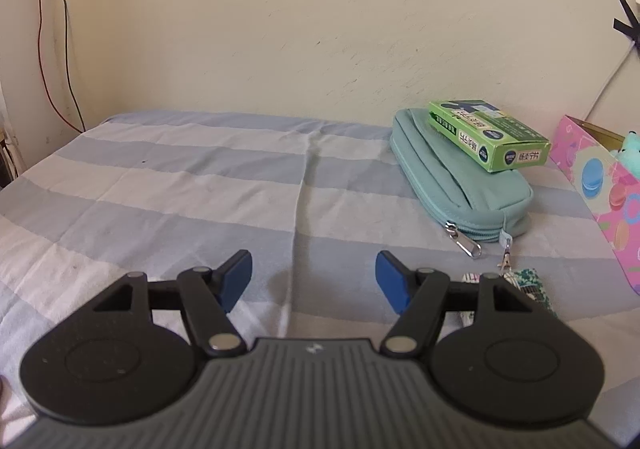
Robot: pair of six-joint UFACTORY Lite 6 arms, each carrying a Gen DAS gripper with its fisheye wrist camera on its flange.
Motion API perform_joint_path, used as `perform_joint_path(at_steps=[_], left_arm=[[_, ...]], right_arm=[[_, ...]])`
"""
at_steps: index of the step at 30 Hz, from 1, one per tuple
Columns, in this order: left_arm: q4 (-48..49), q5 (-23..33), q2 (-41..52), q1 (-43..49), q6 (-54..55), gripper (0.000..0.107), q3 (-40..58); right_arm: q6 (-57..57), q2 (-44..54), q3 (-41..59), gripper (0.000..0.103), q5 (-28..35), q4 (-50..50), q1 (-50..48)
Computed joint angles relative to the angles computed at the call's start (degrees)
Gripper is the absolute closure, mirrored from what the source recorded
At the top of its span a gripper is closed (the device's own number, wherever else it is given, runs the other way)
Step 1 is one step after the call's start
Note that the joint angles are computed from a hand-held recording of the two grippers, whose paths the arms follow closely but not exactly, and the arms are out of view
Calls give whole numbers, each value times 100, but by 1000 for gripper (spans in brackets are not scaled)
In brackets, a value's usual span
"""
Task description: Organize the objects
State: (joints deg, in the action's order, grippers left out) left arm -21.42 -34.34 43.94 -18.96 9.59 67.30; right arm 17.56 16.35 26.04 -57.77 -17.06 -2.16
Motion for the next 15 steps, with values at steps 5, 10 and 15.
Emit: perform_joint_path(at_steps=[5,10,15], left_arm=[[320,-81,-103,39,-270,37,-178],[186,-19,3,8,-118,37,-98],[113,22,23,13,-68,37,-60]], right_arm=[[-18,-10,22,27,199,431,75],[-451,-15,136,30,566,1026,397],[-254,-11,54,31,379,812,229]])
